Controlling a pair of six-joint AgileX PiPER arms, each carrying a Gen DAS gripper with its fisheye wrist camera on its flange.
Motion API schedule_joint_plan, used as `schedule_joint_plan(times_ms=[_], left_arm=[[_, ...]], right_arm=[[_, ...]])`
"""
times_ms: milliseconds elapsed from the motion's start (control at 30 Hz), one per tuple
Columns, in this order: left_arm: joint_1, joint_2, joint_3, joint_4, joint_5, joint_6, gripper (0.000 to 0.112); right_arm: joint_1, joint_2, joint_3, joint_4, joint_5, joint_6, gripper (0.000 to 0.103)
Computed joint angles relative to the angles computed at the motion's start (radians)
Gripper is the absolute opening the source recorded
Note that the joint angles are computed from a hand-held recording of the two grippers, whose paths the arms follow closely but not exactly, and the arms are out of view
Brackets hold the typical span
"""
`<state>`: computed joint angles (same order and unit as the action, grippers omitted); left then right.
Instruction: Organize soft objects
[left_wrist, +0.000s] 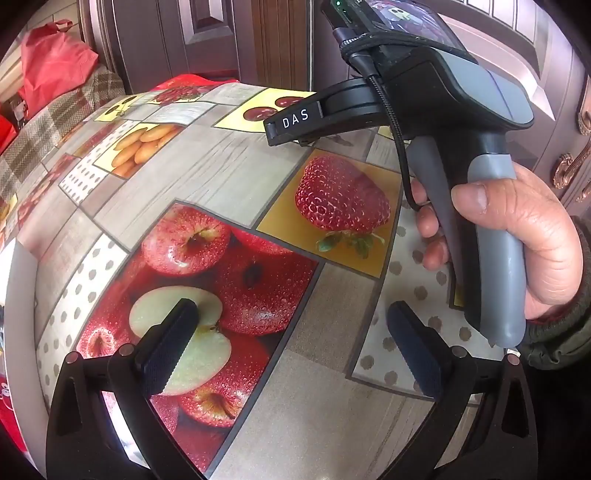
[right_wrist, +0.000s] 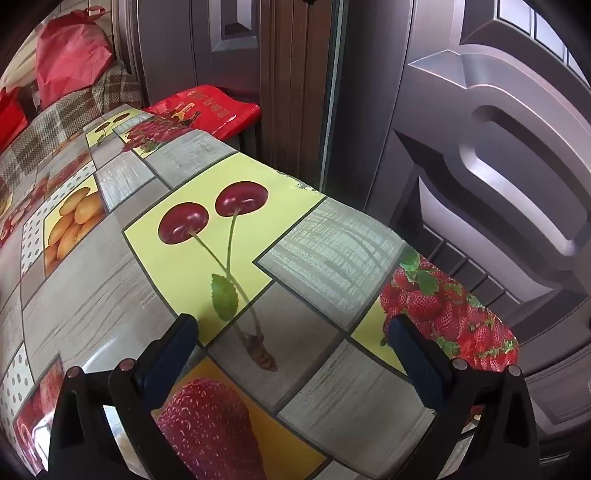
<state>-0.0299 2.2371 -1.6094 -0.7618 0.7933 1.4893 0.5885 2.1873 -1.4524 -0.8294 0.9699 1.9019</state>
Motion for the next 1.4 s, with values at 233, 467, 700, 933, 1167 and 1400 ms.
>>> schedule_joint_plan(times_ms=[233, 467, 700, 933, 1167, 1400], left_arm=[[0.0, 0.001, -0.003, 0.003, 0.002, -0.004, 0.102], [0.0, 0.002, -0.004, 0.003, 0.004, -0.004, 0.102], [0.002, 0.01, -0.015, 0.003, 0.012, 0.002, 0.102], [0.003, 0.004, -0.003, 0.0, 0.008, 0.009, 0.102], [0.004, -0.001, 0.007, -0.003, 0.005, 0.014, 0.102], [0.002, 0.0, 0.004, -0.001, 0.006, 0.011, 0.102]], right_arm=[[-0.004, 0.036, -0.071, 0.03, 0.043, -0.061, 0.103], [-0.001, 0.003, -0.016, 0.005, 0.007, -0.011, 0.103], [-0.002, 0.009, -0.022, 0.006, 0.007, -0.012, 0.103], [-0.002, 0.009, -0.019, 0.003, 0.007, -0.009, 0.103], [-0.002, 0.01, -0.02, 0.003, 0.008, -0.009, 0.103], [0.0, 0.012, -0.023, 0.003, 0.011, -0.011, 0.103]])
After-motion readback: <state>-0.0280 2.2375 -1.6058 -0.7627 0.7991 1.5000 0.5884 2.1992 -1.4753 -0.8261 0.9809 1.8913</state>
